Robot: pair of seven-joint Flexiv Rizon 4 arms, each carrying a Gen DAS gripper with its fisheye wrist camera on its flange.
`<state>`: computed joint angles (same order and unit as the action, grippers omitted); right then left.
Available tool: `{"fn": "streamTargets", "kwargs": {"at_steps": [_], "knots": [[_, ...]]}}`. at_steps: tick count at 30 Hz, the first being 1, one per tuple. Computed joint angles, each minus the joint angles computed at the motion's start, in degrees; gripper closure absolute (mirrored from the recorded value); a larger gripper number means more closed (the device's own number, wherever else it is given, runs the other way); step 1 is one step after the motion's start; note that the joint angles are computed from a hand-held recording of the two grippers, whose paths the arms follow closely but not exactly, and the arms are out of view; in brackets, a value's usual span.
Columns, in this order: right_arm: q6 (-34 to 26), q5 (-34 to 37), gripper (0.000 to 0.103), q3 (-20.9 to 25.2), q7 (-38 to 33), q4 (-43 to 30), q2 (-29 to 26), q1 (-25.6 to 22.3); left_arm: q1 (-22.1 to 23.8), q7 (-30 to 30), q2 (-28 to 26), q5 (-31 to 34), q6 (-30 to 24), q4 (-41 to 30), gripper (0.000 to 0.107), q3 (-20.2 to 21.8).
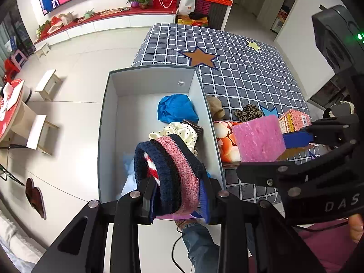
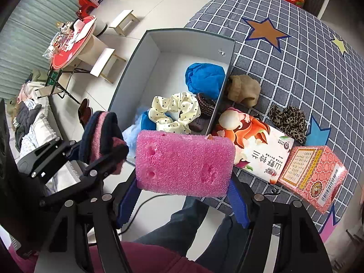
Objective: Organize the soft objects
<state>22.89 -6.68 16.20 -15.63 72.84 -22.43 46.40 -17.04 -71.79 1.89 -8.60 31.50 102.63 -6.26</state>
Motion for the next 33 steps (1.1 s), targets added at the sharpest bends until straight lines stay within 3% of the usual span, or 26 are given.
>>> {"fn": "streamTargets", "kwargs": {"at_steps": [33], "knots": [[-1.9,1.0,0.032,-0.4,-0.9,-2.1,-1.3,-0.1,0.0,-0.7,-1.0,0.2,-0.4,-0.7,0.074,0.0]]}}
